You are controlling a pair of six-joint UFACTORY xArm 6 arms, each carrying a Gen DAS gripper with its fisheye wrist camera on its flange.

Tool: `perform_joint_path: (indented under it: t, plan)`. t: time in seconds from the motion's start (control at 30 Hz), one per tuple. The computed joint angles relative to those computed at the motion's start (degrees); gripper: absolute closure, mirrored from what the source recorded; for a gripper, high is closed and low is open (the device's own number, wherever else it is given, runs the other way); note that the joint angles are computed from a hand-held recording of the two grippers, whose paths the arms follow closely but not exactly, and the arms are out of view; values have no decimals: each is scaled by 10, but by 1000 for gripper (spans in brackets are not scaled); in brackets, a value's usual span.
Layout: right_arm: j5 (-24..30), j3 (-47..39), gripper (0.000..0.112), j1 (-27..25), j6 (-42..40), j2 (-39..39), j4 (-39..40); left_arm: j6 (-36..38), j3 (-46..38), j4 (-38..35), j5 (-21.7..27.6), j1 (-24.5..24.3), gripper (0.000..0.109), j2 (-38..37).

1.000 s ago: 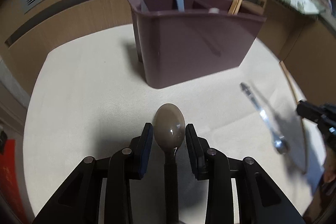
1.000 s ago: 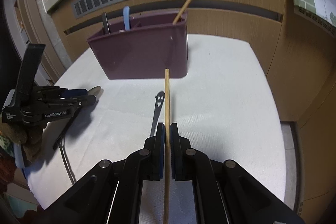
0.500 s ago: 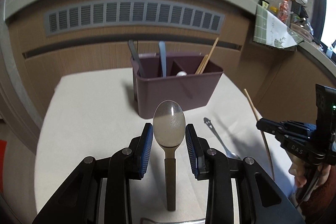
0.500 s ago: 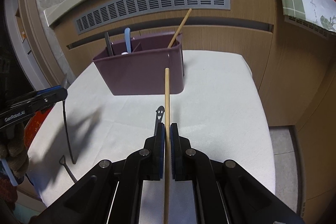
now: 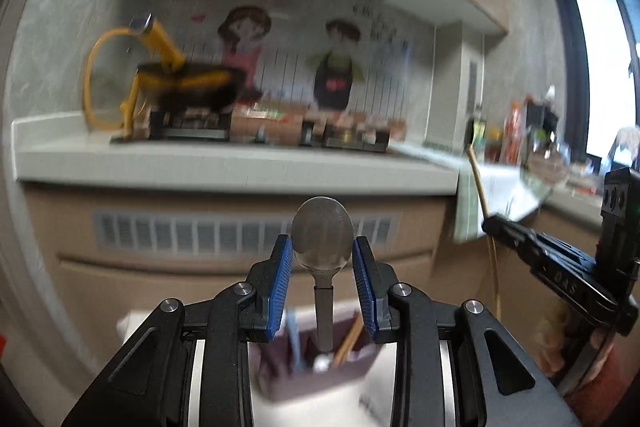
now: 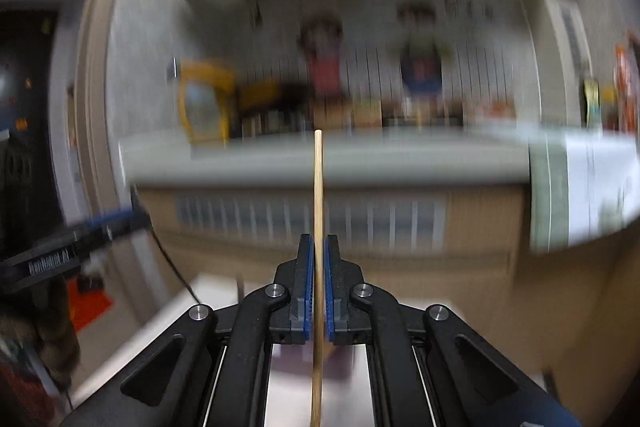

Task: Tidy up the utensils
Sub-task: 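Lift the chopstick and spoon over the maroon caddy and release both inside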

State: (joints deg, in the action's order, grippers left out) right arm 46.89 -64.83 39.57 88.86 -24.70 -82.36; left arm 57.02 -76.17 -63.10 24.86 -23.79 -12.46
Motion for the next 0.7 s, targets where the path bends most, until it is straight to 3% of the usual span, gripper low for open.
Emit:
perform_joint_path:
  t: [0.1,0.33,0.5,0.63,0.7]
  plan:
    - [-25,-34,108,-37,60,41,-68,-17,-68,-3,17,9,77,60]
    - [-107,-69,108,-126,141,144,-74,-65,-136,41,42,25,77,178]
    - [-122,-85,108,-153,214,211,-102,-94,-170,53,64,31,77,238]
    - [-162,-92,108,-173,201,250,-70,-103,-169,58,88,31,76,260]
    - [-199,-81,106,-183,141,255,-2,-103,-171,57,115,33,76,271]
